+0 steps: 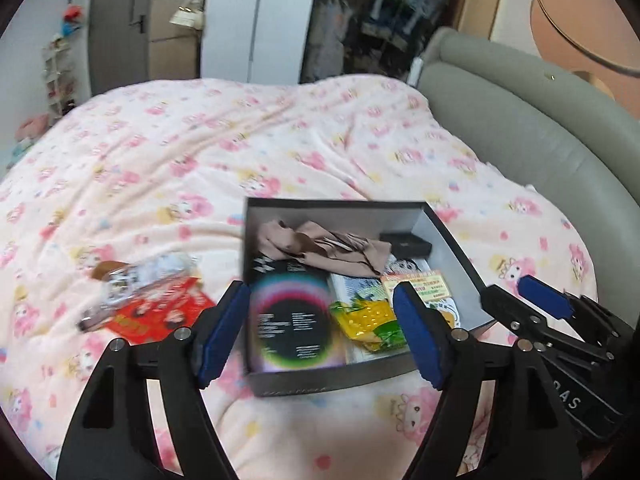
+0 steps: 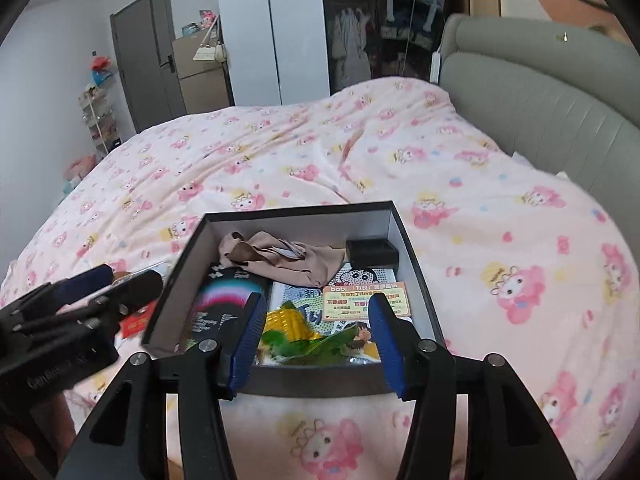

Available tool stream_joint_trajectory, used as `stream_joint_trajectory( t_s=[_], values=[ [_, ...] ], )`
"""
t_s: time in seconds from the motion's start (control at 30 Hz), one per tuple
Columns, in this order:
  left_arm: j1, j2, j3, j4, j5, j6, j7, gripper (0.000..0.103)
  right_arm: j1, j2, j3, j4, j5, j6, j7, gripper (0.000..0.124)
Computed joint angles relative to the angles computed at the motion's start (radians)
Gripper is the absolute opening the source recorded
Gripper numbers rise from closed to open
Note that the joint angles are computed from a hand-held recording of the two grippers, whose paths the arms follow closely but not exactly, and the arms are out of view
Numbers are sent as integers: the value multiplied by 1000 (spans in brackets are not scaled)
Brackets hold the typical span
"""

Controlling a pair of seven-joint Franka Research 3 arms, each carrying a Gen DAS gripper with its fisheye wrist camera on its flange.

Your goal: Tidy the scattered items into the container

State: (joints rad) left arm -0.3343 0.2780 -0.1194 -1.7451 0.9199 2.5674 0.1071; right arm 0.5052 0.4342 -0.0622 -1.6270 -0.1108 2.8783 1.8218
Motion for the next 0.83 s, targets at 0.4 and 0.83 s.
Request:
stream_joint_trajectory(
  t_s=[0.4, 0.83],
  values=[
    [-19, -213, -90, -144, 128, -247, -139, 94, 128, -199, -88, -210, -252, 104, 236, 75],
    [-48, -247, -165, -187, 152, -371, -199, 100, 51, -322, -26, -385, -468, 158, 454, 76]
  ],
)
